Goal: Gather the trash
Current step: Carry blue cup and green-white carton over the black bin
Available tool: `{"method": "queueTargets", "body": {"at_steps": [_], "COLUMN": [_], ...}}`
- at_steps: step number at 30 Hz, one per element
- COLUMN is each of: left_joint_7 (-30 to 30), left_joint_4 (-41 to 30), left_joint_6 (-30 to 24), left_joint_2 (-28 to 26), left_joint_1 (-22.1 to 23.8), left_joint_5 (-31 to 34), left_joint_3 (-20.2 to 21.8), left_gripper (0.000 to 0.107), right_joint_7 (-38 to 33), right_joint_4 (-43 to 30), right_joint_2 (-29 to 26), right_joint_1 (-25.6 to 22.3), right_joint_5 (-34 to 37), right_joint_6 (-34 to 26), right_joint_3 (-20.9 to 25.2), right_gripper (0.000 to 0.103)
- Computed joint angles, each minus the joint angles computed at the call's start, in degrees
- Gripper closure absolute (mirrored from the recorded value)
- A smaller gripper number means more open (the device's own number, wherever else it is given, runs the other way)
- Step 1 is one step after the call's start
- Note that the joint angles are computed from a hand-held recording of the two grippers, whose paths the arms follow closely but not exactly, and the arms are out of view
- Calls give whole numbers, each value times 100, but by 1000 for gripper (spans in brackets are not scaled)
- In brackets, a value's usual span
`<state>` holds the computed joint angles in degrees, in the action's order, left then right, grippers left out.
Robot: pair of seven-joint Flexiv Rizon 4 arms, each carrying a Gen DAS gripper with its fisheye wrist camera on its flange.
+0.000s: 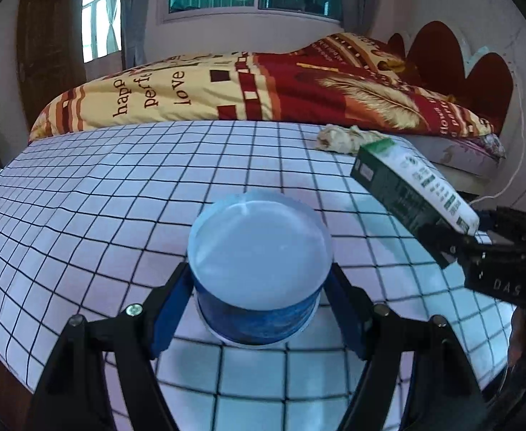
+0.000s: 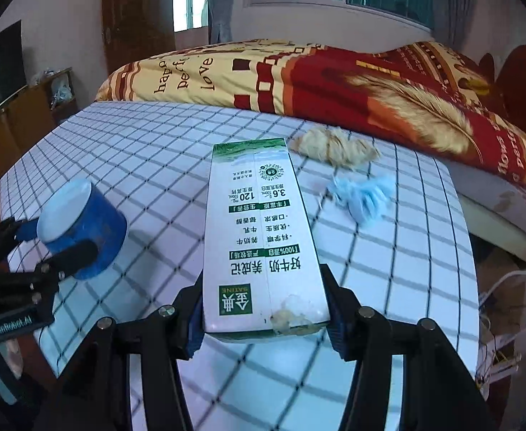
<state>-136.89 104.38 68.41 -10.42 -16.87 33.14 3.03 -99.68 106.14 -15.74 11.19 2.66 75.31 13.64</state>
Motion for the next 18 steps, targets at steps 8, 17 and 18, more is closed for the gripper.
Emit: {"method": "queueTargets", "body": {"at_steps": [8, 17, 18], "left_joint_7": [-168, -368, -380], "left_joint_4": [134, 67, 62], "left_joint_6": [-55, -68, -66], "left_joint_2": [276, 277, 275], "left_joint_1": [-198, -497, -527], "left_joint_5": [230, 489, 492], "left_joint_3": [-202, -505, -512], "left_gripper": [32, 32, 32], "right_joint_7": [-56, 156, 208], "right_joint_4": [1160, 2036, 2132], "right_joint_2": [965, 1857, 1946], "right_joint_1": [-195, -238, -256], "right_joint_5": [323, 478, 430], "right_joint_6": [326, 495, 518], "right_joint_3": [-88, -490, -532], "right_gripper": [46, 46, 46]}}
